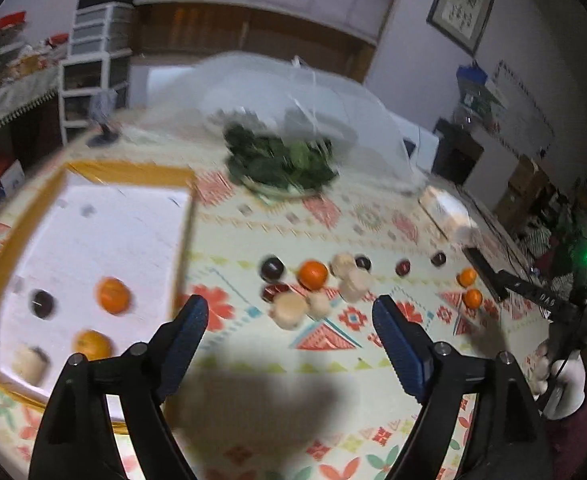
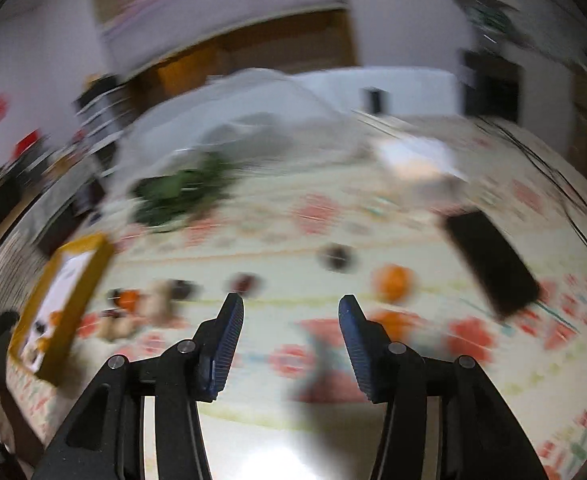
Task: Organize fruits
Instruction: 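Move both open grippers back to the row of fruits, then grasp a mandarin with right gripper while left gripper grasps a beige round cake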
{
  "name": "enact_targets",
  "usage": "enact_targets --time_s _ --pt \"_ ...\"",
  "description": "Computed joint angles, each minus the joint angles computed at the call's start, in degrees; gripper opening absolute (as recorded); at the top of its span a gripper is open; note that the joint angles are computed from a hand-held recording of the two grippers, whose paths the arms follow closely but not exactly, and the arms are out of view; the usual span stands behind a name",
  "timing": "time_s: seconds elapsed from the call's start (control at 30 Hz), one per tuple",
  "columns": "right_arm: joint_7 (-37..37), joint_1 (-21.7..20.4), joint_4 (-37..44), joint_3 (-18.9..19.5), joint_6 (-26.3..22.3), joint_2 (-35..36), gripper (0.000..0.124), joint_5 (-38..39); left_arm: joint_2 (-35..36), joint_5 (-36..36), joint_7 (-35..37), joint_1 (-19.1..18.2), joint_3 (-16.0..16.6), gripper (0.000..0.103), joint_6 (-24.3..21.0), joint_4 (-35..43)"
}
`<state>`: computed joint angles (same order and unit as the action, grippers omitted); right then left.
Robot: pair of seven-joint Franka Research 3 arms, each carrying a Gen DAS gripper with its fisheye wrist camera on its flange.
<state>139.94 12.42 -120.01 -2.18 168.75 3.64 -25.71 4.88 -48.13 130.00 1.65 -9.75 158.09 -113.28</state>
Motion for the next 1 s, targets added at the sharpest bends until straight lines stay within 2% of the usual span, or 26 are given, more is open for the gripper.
enact_targets --time_s 0.1,0.13,0.2,0.3,0.47,0.6,0.63,0.67,0.7,0.8,0.87,1.0 --pt "-2.99 -1.64 -2.49 -0.08 0.92 -0.09 0.054 5.03 2.87 3.48 -3.26 -0.74 -0.59 0.083 -0.59 1.62" --pt "-4.80 -2.02 -2.81 0.12 1.57 0.32 0.054 7.37 4.00 6.60 -6.34 -1.19 -0.49 0.083 -0.36 2.19" --pt "-9.30 -2.39 -1.99 0.78 2.39 2.42 0.054 12.73 5.49 9.39 -9.13 -0.97 -1.04 0.083 -0.02 2.95" --pt "-13.17 -1.59 0.14 0.46 2.11 5.45 0.053 16.74 7.36 13.35 -13.06 -0.23 -1.65 0.083 0.21 4.01" --pt "-16.50 0.50 2.52 -1.37 1.27 8.40 0.053 20.04 10.34 17.68 -17.82 1.35 -3.07 0.083 0.50 6.29" --pt "-15.33 3.24 3.65 -4.30 0.17 9.25 0.053 17.62 11.95 22.65 -19.38 1.52 -4.21 0.083 3.89 6.60" --pt "-15.16 3.55 3.90 -4.64 -0.04 9.36 0.052 17.21 12.51 23.57 -19.08 1.77 -4.80 0.083 4.72 6.80" --pt "-14.32 4.19 4.06 -5.37 -0.28 9.44 0.046 16.15 12.80 24.29 -18.86 2.05 -5.40 0.083 5.69 6.65" --pt "-13.45 4.73 4.24 -6.04 -0.69 9.49 0.042 15.00 13.02 25.01 -18.65 2.32 -5.97 0.081 6.63 6.48" --pt "-14.99 3.42 3.75 -4.74 0.13 9.35 0.040 16.94 13.65 28.15 -19.33 2.62 -6.61 0.063 7.60 6.62" --pt "-15.55 3.25 3.65 -4.54 0.30 9.31 0.040 17.58 14.04 27.30 -17.72 4.52 -8.64 0.048 6.13 7.17" --pt "-16.51 3.16 3.66 -4.37 0.36 9.34 0.040 18.57 13.97 28.00 -18.43 4.70 -8.52 0.048 5.96 6.89"
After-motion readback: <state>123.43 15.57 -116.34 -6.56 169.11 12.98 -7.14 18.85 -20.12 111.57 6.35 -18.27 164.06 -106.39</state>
